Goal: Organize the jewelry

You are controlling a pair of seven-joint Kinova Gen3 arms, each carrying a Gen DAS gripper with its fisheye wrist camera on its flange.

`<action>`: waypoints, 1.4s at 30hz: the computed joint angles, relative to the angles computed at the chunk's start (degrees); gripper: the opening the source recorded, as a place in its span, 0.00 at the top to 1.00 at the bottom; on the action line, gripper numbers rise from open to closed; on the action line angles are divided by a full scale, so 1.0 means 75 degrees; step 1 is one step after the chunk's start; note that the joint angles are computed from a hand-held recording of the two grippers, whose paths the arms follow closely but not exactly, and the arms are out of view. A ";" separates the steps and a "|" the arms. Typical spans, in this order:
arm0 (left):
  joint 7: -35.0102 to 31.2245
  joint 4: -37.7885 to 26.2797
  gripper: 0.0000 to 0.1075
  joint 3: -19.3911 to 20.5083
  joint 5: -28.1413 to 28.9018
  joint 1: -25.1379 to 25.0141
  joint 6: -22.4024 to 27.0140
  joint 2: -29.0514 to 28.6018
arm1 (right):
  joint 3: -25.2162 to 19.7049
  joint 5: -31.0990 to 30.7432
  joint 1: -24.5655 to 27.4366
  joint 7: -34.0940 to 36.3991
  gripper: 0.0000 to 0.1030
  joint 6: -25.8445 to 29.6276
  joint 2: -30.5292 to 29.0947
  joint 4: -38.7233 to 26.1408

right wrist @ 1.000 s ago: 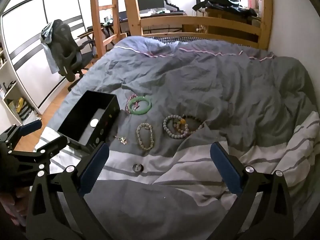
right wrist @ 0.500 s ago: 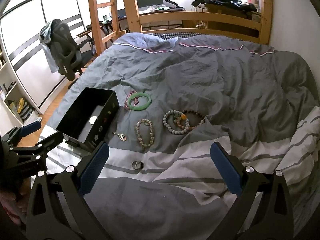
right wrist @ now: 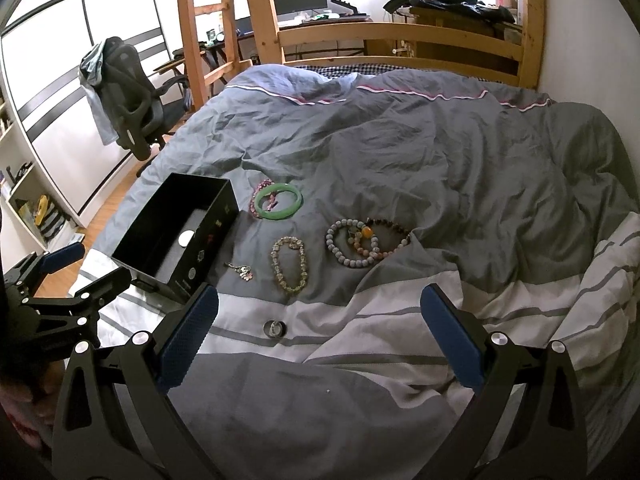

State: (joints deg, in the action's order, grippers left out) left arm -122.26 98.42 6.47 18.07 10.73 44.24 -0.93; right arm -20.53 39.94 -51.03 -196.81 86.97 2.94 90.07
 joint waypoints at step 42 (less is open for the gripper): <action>-0.0207 0.0227 0.09 0.0156 -0.0014 0.0126 -0.0344 0.0363 | 0.0108 0.0212 0.0281 0.1059 0.04 -0.0447 -0.0096 0.0325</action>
